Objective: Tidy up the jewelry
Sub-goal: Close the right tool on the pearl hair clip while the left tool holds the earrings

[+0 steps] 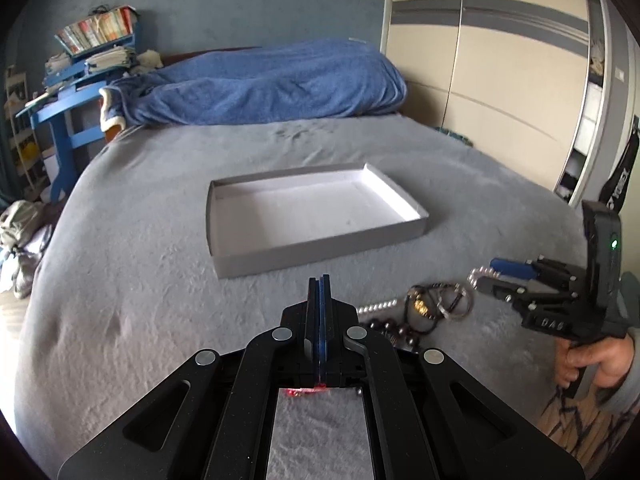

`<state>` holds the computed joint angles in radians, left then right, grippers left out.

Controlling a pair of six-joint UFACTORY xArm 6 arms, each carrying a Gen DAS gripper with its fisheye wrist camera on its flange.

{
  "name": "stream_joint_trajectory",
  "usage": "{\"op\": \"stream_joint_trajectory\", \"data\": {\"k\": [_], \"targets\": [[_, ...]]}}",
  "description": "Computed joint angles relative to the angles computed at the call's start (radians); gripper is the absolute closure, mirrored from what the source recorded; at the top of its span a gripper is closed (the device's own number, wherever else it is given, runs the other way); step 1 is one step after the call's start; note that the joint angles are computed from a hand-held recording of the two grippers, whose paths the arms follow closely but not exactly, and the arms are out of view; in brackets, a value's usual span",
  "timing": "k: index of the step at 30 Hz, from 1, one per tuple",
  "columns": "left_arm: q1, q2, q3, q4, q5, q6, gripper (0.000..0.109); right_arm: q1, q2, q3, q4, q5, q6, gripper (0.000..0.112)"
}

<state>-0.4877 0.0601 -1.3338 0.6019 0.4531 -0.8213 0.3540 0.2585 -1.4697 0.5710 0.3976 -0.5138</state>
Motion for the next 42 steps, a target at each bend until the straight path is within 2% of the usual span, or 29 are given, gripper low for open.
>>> {"op": "stream_joint_trajectory", "data": {"k": [2,4,5,8,15,17,19,26,33,38,39,42], "targets": [[-0.006,0.006,0.005,-0.018,0.02,0.02,0.105,0.001,-0.003,0.005,0.01,0.0,-0.005,0.063],[-0.01,0.013,0.021,-0.036,0.034,0.034,0.083,0.004,-0.006,0.011,0.017,0.002,-0.007,0.063],[-0.012,0.017,0.025,-0.019,0.042,0.018,0.079,0.004,-0.01,0.015,0.02,0.003,-0.01,0.063],[-0.012,0.031,0.032,-0.015,0.059,0.018,0.078,0.006,-0.018,0.026,0.023,0.002,-0.018,0.063],[-0.008,0.087,0.006,-0.062,0.108,0.093,0.079,0.012,-0.031,0.043,0.036,-0.005,-0.03,0.063],[-0.01,0.093,0.009,-0.089,0.104,0.123,0.089,0.013,-0.034,0.045,0.037,-0.004,-0.032,0.063],[-0.009,0.092,0.017,-0.095,0.101,0.128,0.107,0.014,-0.035,0.047,0.04,-0.007,-0.033,0.063],[0.0,0.043,0.063,-0.019,0.017,0.025,0.108,0.015,-0.036,0.045,0.053,-0.011,-0.035,0.063],[0.022,0.011,0.04,0.075,-0.078,-0.091,0.108,0.009,-0.034,0.03,0.072,-0.02,-0.04,0.063],[0.045,-0.009,0.043,0.179,-0.165,-0.22,0.108,0.008,-0.039,0.029,0.091,-0.022,-0.05,0.063],[0.045,-0.009,0.043,0.184,-0.173,-0.222,0.108,0.007,-0.041,0.03,0.096,-0.023,-0.052,0.063],[0.029,0.019,0.034,0.11,-0.122,-0.136,0.108,0.008,-0.04,0.028,0.107,-0.021,-0.052,0.063]]}}
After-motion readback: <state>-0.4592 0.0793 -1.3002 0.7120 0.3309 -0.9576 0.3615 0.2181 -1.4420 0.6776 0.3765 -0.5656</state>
